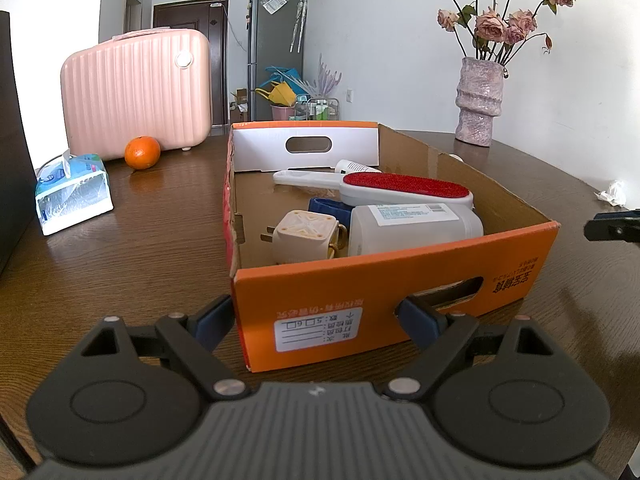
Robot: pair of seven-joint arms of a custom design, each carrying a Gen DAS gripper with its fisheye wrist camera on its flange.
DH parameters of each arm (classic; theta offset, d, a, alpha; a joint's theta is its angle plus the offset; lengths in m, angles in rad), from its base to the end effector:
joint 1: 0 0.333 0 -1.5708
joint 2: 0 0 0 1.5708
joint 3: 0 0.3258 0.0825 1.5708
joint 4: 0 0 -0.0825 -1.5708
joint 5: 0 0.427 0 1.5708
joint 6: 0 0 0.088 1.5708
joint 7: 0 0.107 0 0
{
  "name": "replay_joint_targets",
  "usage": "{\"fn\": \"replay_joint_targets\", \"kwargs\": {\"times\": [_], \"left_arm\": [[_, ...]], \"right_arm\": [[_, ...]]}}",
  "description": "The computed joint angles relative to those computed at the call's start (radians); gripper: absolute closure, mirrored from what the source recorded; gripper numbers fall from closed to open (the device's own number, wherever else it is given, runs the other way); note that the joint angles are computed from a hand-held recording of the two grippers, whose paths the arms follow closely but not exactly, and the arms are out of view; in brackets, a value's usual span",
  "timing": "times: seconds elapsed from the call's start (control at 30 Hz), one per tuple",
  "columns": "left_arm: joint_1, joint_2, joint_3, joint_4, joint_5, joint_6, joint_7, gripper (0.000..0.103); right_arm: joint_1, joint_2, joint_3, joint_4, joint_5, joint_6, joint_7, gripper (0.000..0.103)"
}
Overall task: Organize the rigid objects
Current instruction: 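Return the right tool to the cluster and grasp a white bottle cap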
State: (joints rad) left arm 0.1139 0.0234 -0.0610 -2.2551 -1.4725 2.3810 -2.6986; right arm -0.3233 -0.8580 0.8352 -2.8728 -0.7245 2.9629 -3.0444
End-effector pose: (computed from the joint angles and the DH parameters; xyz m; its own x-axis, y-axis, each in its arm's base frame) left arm 0.5723 0.0204 0.3513 -0.7590 -0.6503 0.0328 -0.3606 0.3779 -0.8527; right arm 0.3410 0.1961 0.3795 -0.3600 -0.9255 -0.1180 -0.4419 0.2805 -0.8521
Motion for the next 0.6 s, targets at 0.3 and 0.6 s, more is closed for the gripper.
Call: {"fn": "replay_joint_targets", "kwargs": {"times": [0.3,0.6], "left_arm": [[0.000,0.000,0.000,0.000,0.003,-0.002,-0.004,0.014],[0.001,0.000,0.000,0.001,0.006,-0.004,-0.008,0.014]], "right_arm": [[-0.208,0.160,0.027,0.126,-0.154,-0.039,0.009,0.034],[-0.614,0.491,0.190,0.378,-0.515,0.046,0.120,0.047]]}}
